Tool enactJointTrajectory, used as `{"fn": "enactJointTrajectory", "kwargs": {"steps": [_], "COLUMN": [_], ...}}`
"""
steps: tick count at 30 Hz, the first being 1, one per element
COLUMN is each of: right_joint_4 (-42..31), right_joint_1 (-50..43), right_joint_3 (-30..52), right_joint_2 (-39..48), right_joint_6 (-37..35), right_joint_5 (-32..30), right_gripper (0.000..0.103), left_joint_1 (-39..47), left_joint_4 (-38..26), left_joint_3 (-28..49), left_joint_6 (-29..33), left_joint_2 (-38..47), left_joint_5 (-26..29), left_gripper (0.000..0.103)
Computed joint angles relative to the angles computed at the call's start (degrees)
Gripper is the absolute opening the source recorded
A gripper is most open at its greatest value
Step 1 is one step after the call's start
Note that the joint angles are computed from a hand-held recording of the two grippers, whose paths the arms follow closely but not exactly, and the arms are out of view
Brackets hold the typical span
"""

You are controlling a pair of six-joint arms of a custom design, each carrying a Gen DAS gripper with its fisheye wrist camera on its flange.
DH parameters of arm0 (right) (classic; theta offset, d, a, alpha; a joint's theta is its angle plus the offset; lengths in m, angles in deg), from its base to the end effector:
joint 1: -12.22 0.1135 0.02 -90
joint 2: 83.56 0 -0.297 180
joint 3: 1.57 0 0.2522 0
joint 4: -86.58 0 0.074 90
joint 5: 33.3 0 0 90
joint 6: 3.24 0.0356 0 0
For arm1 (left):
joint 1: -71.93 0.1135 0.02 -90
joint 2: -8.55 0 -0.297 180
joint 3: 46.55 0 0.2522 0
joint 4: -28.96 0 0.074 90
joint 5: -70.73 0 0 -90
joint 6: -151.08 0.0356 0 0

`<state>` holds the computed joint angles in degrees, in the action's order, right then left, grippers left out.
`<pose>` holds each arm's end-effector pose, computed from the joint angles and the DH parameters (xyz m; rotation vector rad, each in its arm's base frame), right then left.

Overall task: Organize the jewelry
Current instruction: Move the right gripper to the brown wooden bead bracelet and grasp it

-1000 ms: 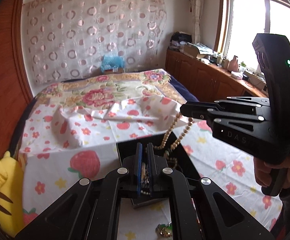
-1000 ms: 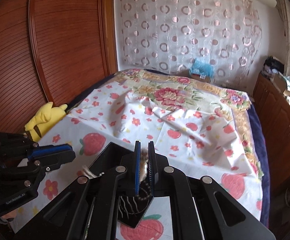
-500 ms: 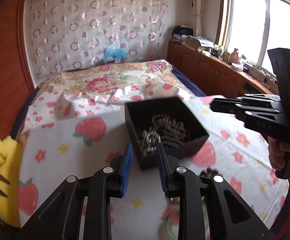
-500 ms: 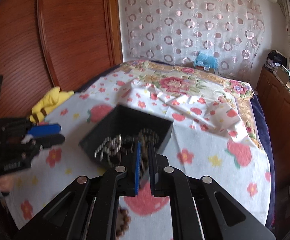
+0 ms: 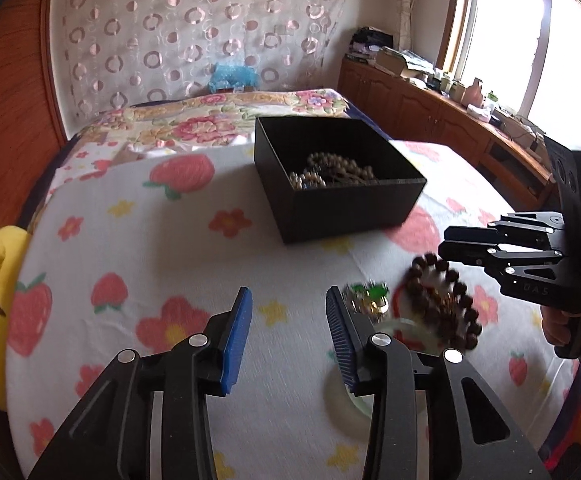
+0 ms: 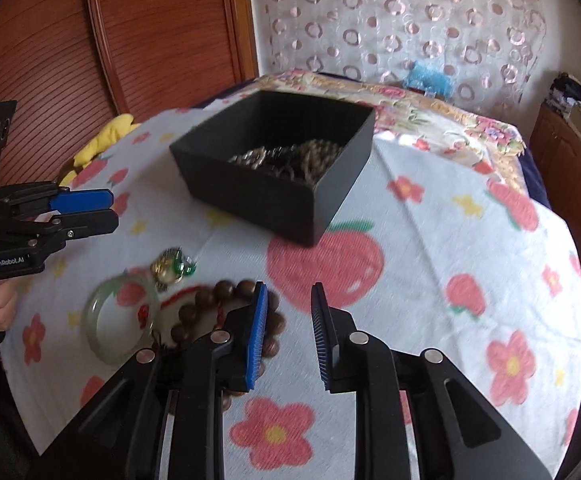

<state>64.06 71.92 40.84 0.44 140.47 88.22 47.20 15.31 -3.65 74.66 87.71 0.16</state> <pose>0.1287 0.1833 0.1476 0.0306 2.4467 0.0908 0.2101 -0.1098 0.1737 0.9418 2.2482 -0.5007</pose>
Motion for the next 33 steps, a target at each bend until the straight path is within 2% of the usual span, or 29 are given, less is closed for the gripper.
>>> {"fn": "enactJointTrajectory", "kwargs": {"steps": [6, 9, 17, 21, 30, 33], "right_joint_4": [0.64, -0.39, 0.92, -1.54, -1.97, -1.88], "right_joint_1": [1.06, 1.11, 1.64, 2.34, 2.47, 2.46], "right_joint_3": [0.75, 0.93, -0.25, 0.61, 0.38, 0.50], "right_joint_2": [3.63, 4.03, 4.26, 4.73, 4.24, 4.44], "right_joint_6": [0.10, 1.05, 2.43, 4.03, 4.28, 4.28], "right_joint_5": [-0.66, 0.35, 2.29, 3.40, 3.55, 3.52], "right_gripper": [0.024, 0.022, 0.022, 0.021, 0.021, 0.021], "left_joint_1": [-1.56, -2.33, -4.70, -5.64, -6.75, -7.49], "left_joint_4": [0.76, 0.92, 1.18, 1.94, 4.28, 4.68], "left_joint_3": [-3.15, -3.58, -4.60, -5.32, -7.13, -7.52], "left_joint_6": [-0.20, 0.16, 0.23, -0.46, -0.51, -0.70], "left_joint_2": [-1.63, -2.10, -1.71, -1.24, -1.49, -1.86], "left_joint_5": [-0.90, -1.67, -3.09, -3.79, -4.81, -5.71], "left_gripper": [0.038, 0.043, 0.043, 0.043, 0.043, 0.035]}}
